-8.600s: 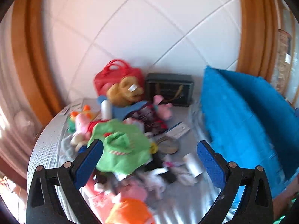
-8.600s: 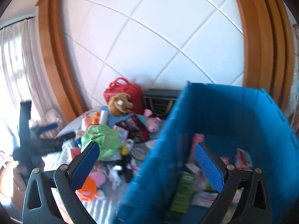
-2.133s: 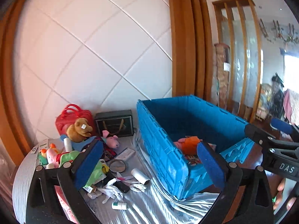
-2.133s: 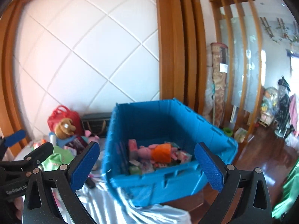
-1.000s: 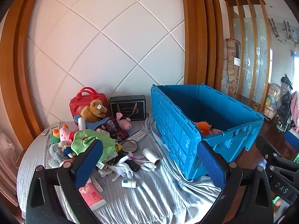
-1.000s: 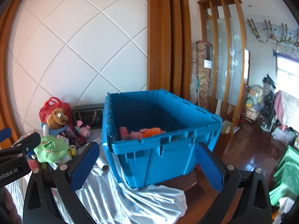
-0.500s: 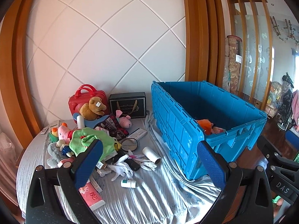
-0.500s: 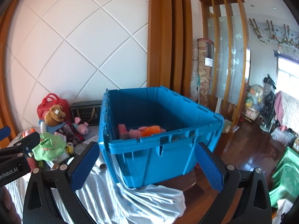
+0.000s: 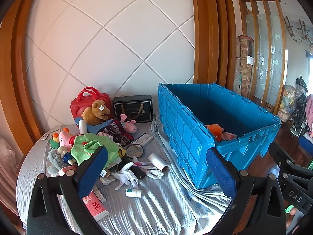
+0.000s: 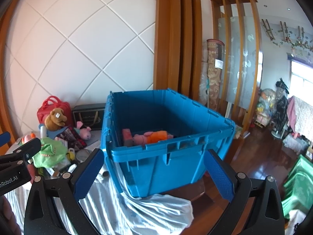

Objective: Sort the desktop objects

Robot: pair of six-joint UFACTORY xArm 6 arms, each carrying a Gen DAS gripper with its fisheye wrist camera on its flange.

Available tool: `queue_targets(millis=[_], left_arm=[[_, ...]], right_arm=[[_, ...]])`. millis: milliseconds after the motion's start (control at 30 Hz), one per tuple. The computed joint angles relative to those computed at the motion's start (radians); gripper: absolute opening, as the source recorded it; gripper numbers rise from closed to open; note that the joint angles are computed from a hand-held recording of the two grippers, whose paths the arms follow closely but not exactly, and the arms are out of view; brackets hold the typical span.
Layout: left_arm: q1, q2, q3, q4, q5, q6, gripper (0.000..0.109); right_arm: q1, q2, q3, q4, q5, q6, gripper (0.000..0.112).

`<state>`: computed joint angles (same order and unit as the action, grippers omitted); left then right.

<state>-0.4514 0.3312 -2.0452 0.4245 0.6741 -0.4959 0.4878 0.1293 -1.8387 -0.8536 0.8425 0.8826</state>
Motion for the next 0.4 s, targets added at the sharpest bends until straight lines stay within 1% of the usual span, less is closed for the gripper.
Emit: queue_targets(millis=[167,400], left_arm=[[0.000,0.014,-0.016,-0.010,0.005,0.013,0.102],[-0.001,0.028,-0.033,-0.002,0.013,-0.004,0.102]], right_arm=[[-0.009,0.002,0.002,0.013,-0.004,-0.008,0.103],[-0.014,0.009,-0.007,0.007,-0.007,-0.009,0.103]])
